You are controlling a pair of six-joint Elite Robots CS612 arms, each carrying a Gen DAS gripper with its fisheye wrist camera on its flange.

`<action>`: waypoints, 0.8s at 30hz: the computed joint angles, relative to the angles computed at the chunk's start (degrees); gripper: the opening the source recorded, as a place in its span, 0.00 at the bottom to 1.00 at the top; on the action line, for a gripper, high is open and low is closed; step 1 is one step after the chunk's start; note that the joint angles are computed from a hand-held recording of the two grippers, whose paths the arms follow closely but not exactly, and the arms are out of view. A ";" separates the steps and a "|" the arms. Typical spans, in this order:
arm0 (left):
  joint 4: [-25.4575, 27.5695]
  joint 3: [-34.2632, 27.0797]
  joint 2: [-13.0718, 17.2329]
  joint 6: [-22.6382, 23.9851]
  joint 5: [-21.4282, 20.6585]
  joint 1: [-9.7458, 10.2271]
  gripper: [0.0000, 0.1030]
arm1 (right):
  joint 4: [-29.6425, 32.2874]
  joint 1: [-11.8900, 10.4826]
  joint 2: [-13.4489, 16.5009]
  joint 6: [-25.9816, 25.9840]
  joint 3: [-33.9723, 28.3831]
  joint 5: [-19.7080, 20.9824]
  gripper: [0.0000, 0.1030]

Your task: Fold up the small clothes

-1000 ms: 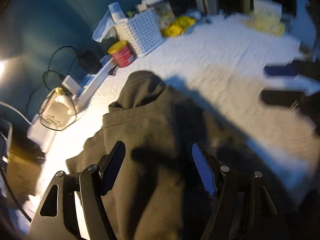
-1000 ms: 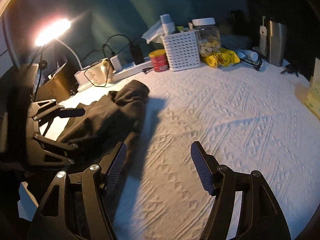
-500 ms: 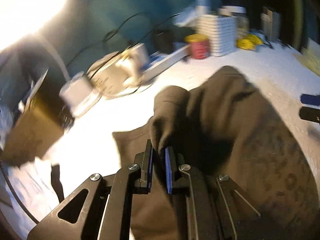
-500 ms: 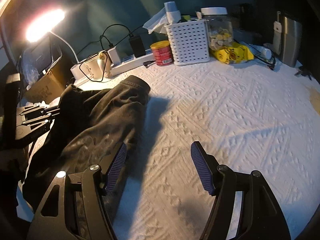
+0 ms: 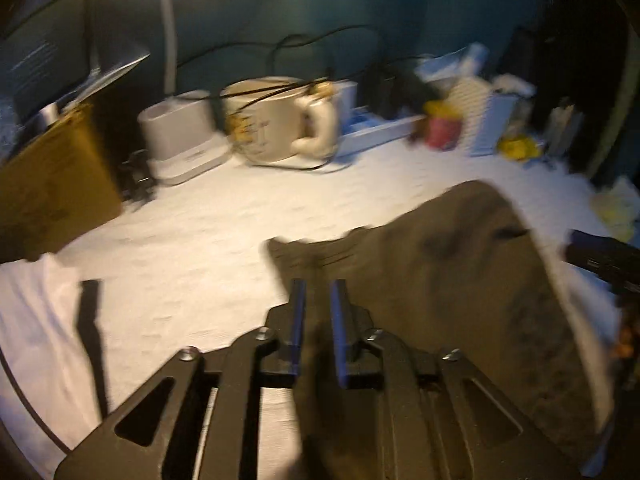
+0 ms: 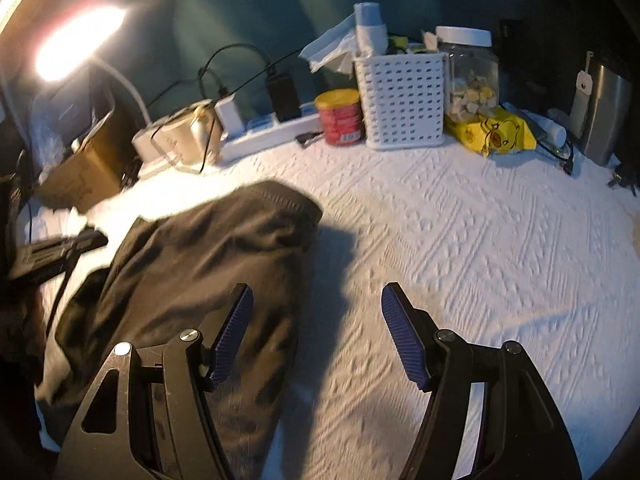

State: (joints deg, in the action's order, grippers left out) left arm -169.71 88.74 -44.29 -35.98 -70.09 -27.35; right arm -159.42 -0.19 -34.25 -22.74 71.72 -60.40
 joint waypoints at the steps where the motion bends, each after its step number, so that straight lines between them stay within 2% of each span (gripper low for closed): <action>1: -1.21 -0.57 0.41 0.79 -1.83 0.15 0.39 | -0.13 -0.02 0.47 1.29 -0.88 0.36 0.68; 2: -2.46 -1.11 0.87 1.63 -3.53 0.32 0.50 | -0.16 0.01 0.91 2.69 -1.77 0.50 0.68; 4: -3.25 -2.23 1.78 2.83 -5.94 0.61 0.52 | -0.03 0.06 1.95 5.23 -3.67 1.14 0.68; 7: -1.80 -3.65 2.83 3.79 -7.33 0.98 0.52 | 1.66 0.32 3.45 6.86 -6.40 2.11 0.68; 9: -0.22 -4.62 3.43 3.74 -8.46 1.44 0.51 | 3.72 0.54 4.35 6.75 -8.14 2.77 0.62; 10: -0.40 -4.73 3.66 3.66 -8.93 1.62 0.49 | 5.49 0.70 4.93 6.67 -9.27 3.22 0.60; 12: -0.66 -4.80 3.95 3.60 -9.52 1.84 0.39 | 8.31 0.91 5.88 6.33 -11.03 4.20 0.52; 14: -1.19 -4.81 4.22 3.23 -9.81 2.03 0.27 | 11.67 1.15 6.95 5.64 -13.01 5.23 0.49; 16: -1.94 -4.74 4.45 2.81 -9.86 2.09 0.23 | 14.93 1.39 7.93 3.98 -14.80 6.49 0.39; 17: -2.60 -4.67 4.55 3.15 -9.66 2.03 0.18 | 16.26 1.53 8.26 3.54 -15.47 6.78 0.30; 19: -3.69 -4.52 4.63 3.94 -9.84 2.02 0.06 | 16.54 1.76 8.70 2.83 -16.18 7.03 0.23; 20: -4.31 -4.31 4.56 4.02 -10.13 2.08 0.05 | 16.63 1.80 8.85 2.29 -16.52 7.54 0.16; 21: -4.90 -4.14 4.47 4.16 -9.66 2.02 0.05 | 16.25 1.89 8.97 1.82 -16.86 8.05 0.13; 24: -7.52 -3.13 3.83 4.10 -8.28 1.94 0.04 | 14.31 2.26 8.98 -0.09 -17.33 8.66 0.12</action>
State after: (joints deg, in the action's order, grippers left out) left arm -177.23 85.61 -40.46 -31.88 -78.37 -25.40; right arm -145.11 2.07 -25.27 -22.83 54.39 -51.74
